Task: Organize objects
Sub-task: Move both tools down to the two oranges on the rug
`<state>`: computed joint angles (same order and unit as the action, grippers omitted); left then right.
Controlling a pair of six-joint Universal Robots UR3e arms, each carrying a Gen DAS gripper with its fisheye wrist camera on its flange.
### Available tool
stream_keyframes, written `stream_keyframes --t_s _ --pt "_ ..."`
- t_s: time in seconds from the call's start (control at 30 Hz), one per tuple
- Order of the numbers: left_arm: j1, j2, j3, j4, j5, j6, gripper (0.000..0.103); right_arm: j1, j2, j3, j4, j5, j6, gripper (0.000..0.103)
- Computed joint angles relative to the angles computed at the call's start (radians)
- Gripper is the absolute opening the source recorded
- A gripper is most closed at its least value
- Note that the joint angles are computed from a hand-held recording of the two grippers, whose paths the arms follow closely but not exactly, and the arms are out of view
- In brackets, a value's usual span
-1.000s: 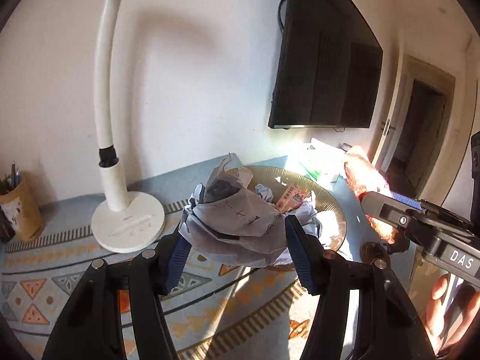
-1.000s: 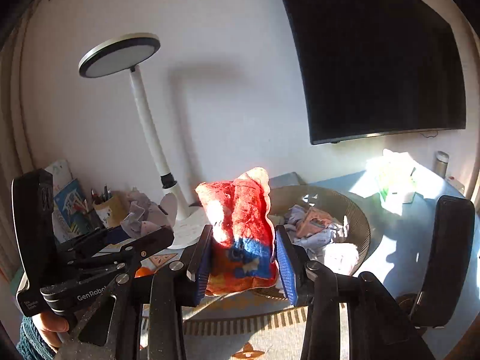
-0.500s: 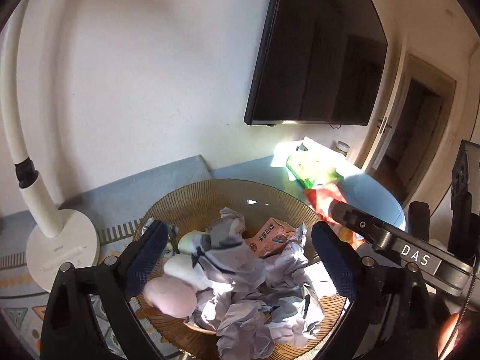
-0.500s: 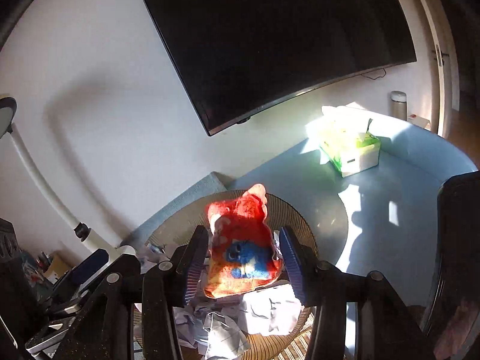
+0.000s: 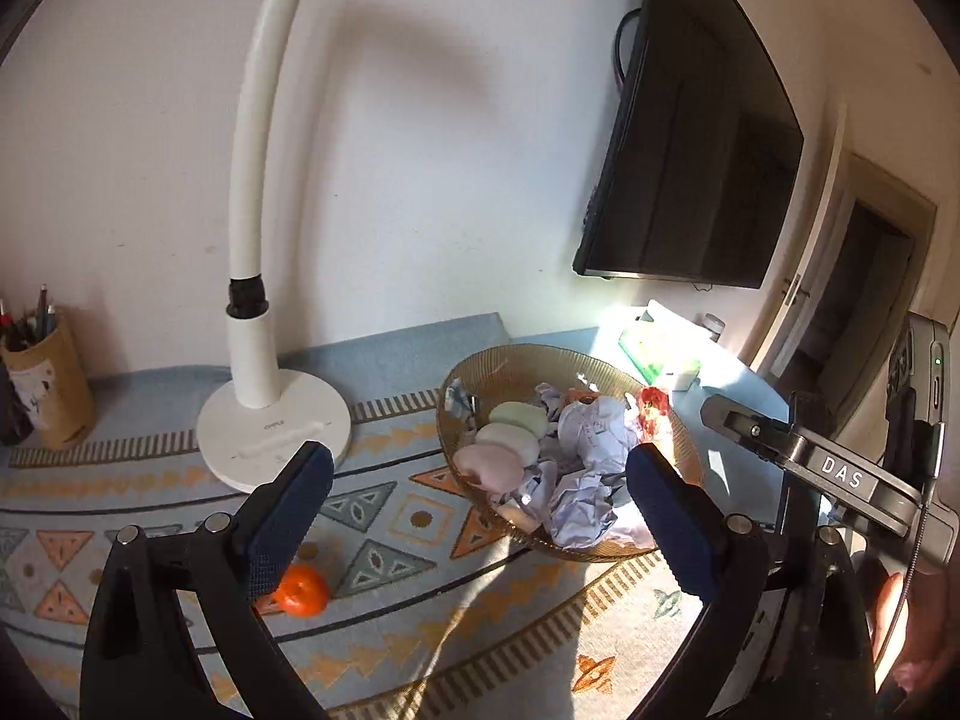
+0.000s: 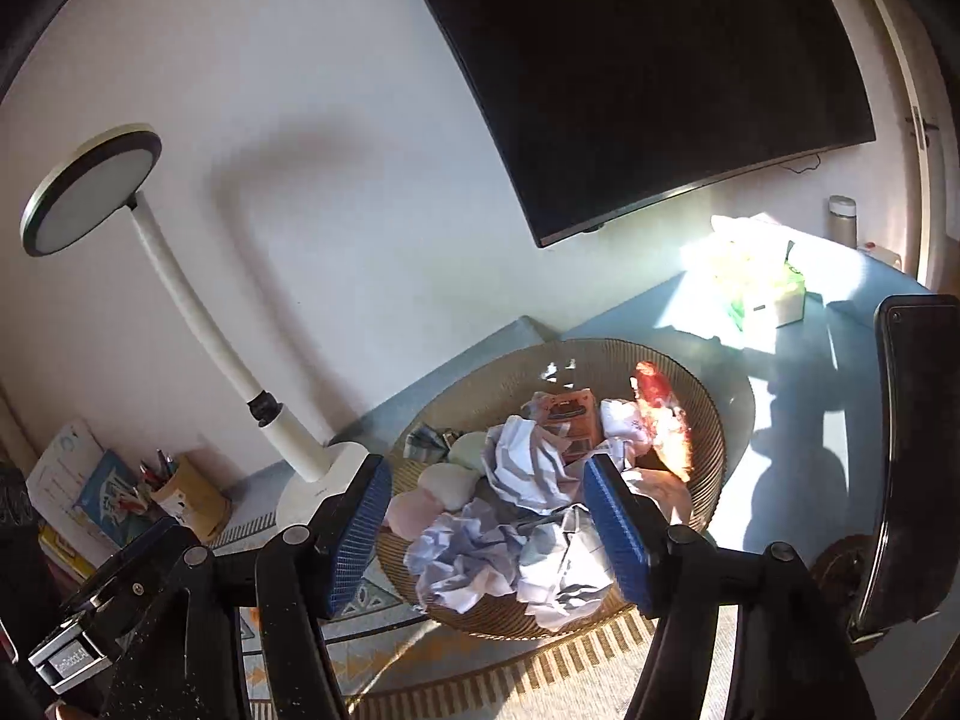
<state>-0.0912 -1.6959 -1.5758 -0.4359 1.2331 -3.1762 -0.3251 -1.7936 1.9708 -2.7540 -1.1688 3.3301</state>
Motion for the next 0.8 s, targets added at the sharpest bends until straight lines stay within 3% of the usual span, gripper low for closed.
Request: stream_keyframes --t_s 0.1,0.17,0.23,0.33,0.4,0.5,0.63,0.8 --pt "0.06 0.159 -0.122 -0.015 0.087 -0.002 0.098 0.144 -0.009 -0.009 -0.012 -0.046 -0.009 0.065" --pt "0.14 0.271 -0.248 0.014 0.065 0.019 0.101 0.261 0.019 -0.01 -0.037 -0.103 -0.032 0.066" --pt "0.22 0.363 -0.391 0.055 0.053 0.044 0.102 0.372 0.071 0.002 -0.077 -0.167 -0.041 0.078" --pt "0.307 0.41 -0.603 0.159 0.089 0.069 0.102 0.501 0.189 0.04 -0.203 -0.272 -0.037 0.083" --pt "0.381 0.398 -0.729 0.244 0.062 0.09 0.102 0.566 0.296 0.029 -0.261 -0.362 -0.044 0.083" --pt "0.458 0.336 -0.834 0.356 0.013 0.106 0.101 0.547 0.392 0.0 -0.236 -0.318 -0.009 0.083" --pt "0.529 0.372 -0.877 0.334 -0.065 0.117 0.101 0.537 0.448 0.009 -0.277 -0.352 0.021 0.083" --pt "0.475 0.349 -0.858 0.324 0.0 0.103 0.102 0.543 0.48 -0.047 -0.171 -0.359 0.026 0.089"
